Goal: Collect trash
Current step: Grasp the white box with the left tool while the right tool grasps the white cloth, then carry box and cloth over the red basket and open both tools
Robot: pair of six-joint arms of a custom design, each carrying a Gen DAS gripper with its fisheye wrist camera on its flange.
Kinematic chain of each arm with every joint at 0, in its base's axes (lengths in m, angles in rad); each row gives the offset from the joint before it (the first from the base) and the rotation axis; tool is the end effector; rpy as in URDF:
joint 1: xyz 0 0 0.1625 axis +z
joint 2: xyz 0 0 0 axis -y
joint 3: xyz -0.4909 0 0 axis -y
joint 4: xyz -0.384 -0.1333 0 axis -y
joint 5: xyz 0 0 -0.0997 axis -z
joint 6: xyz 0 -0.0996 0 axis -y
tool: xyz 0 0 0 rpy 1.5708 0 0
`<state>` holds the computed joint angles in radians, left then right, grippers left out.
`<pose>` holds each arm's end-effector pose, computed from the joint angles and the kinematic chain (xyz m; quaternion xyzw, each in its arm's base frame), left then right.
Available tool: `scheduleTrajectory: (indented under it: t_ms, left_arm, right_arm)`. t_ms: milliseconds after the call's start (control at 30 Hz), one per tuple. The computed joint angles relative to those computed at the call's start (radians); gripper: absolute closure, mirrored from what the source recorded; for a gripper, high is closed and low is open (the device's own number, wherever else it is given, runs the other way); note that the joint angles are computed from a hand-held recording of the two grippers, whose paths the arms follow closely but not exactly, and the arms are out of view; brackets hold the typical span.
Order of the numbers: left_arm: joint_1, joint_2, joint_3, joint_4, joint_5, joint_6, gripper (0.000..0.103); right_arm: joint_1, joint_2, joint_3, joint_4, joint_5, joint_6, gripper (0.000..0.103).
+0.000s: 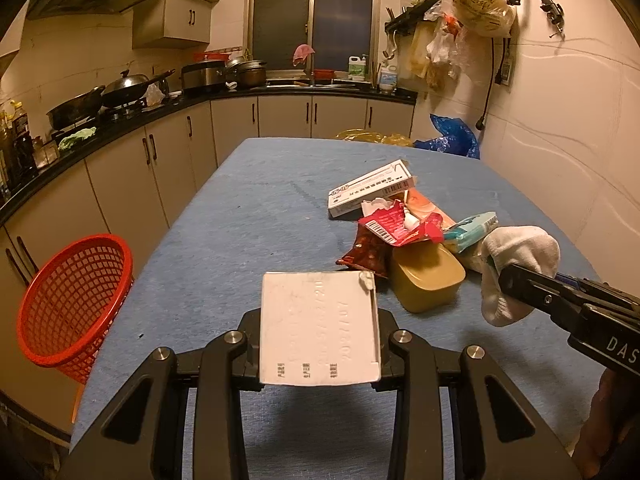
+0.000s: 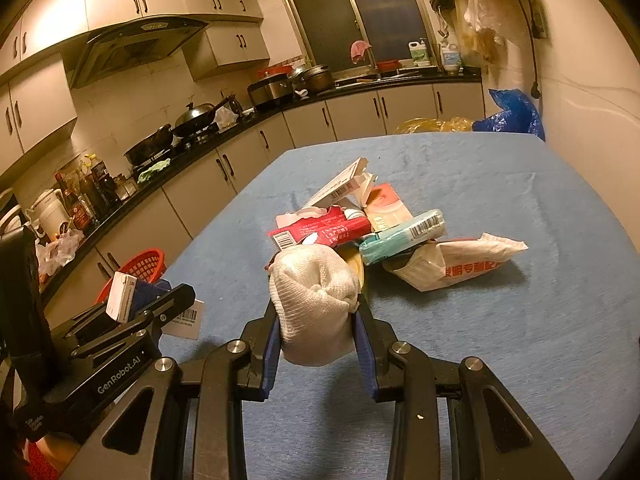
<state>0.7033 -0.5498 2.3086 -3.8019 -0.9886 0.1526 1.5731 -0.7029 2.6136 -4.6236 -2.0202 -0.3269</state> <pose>-0.2395 -0.4496 0.0130 0.3961 0.8456 -0.3076 0.1830 0.0909 -0.3693 0.1712 0.0156 -0.8288 0.4897 0.2701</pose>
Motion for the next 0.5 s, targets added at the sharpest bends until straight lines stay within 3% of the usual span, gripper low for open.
scheduleTrajectory:
  t_ms: [500]
  left_arm:
    - [0.019, -0.022, 0.01, -0.017, 0.018, -0.01, 0.07]
  right_arm:
    - [0.035, -0.006, -0.05, 0.11, -0.01, -0.011, 0.067]
